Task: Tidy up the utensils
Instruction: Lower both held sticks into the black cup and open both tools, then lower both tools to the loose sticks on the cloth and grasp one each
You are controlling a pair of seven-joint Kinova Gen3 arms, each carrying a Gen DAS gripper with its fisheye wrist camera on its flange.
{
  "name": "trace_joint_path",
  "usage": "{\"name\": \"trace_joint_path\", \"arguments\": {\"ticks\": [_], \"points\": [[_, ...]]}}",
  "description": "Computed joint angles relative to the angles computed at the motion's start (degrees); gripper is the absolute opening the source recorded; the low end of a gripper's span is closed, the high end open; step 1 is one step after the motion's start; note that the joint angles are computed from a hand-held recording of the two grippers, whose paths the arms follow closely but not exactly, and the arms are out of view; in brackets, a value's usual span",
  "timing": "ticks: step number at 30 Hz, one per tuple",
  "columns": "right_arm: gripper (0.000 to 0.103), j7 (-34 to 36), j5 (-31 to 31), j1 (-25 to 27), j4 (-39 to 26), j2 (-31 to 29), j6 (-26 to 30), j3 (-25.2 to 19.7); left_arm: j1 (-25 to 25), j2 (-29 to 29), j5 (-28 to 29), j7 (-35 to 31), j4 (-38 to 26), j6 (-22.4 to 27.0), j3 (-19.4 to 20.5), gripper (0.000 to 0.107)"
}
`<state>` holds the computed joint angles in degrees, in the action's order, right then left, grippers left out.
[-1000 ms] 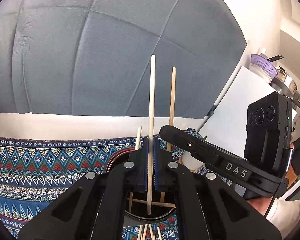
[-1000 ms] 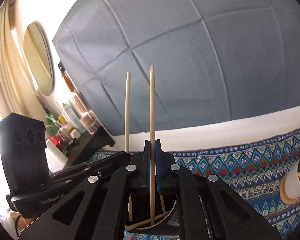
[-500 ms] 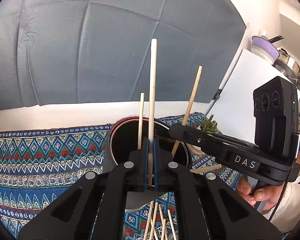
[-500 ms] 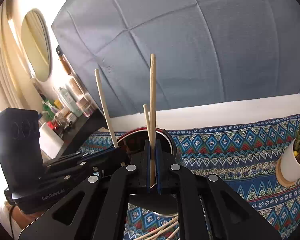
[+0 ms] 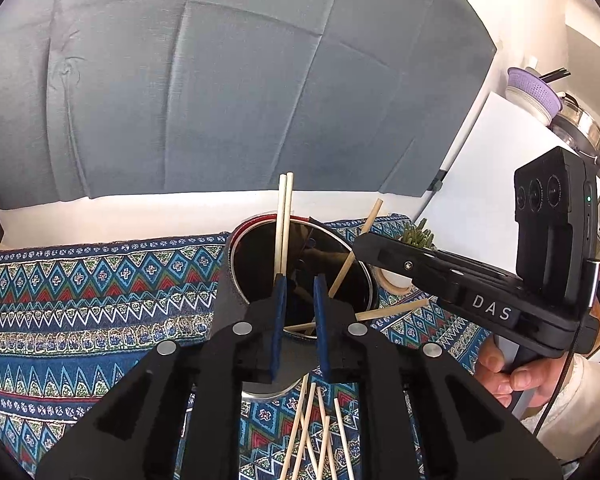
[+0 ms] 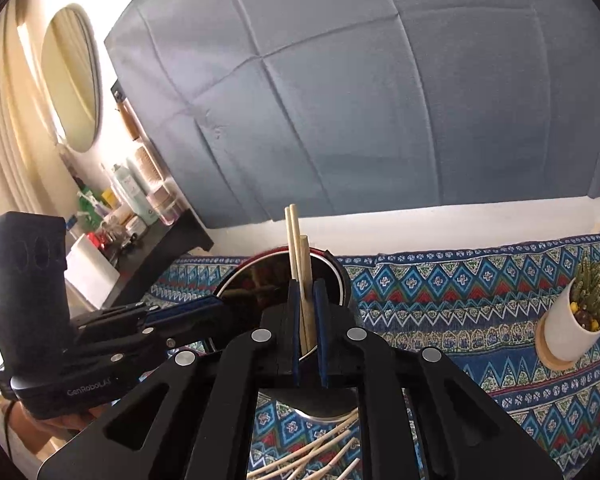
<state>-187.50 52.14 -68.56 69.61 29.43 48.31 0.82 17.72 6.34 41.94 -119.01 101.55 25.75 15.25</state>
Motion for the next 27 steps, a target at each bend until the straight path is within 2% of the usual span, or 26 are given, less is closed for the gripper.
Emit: {"name": "trace_joint_path", "arguments": {"ticks": [4, 6, 7, 11, 19, 21, 27], "points": [[0.010, 0.3, -0.1, -0.4, -0.4, -0.3, 1.6, -0.1, -0.1, -1.1, 0.0, 0.7, 0.6, 0.6, -0.5, 0.025], [0.025, 0.3, 0.0, -1.0, -0.9, -0.2, 3.3, -0.1, 0.0, -1.6, 0.0, 1.0, 1.0, 0.7, -0.8, 0.029], [0.028, 0.3, 0.1, -1.4, -1.4, -0.1, 4.6, -0.1, 0.1, -1.9, -0.1, 1.2, 1.2, 0.9, -0.9, 0.033], [0.035, 0.2, 0.7, -2.2, -1.5, -0.4, 6.8, -0.6, 0.6, -3.0, -1.8, 3.8, 1.9, 1.1, -1.8, 0.045], [0.062, -2.1, 1.5, -3.2, -1.5, -1.0, 10.1, -1.5, 1.0, -5.3, -3.6, 7.0, 3.9, 1.5, -3.3, 0.069], [0.066, -3.1, 1.3, -3.4, -1.5, -1.1, 11.0, -1.7, 1.4, -5.8, -6.3, 9.5, 4.2, 1.6, -3.4, 0.075], [0.076, -4.3, 0.5, -3.6, -1.2, -1.2, 12.3, -2.8, 2.5, -6.4, -12.5, 15.1, 5.0, 2.7, -3.5, 0.080]]}}
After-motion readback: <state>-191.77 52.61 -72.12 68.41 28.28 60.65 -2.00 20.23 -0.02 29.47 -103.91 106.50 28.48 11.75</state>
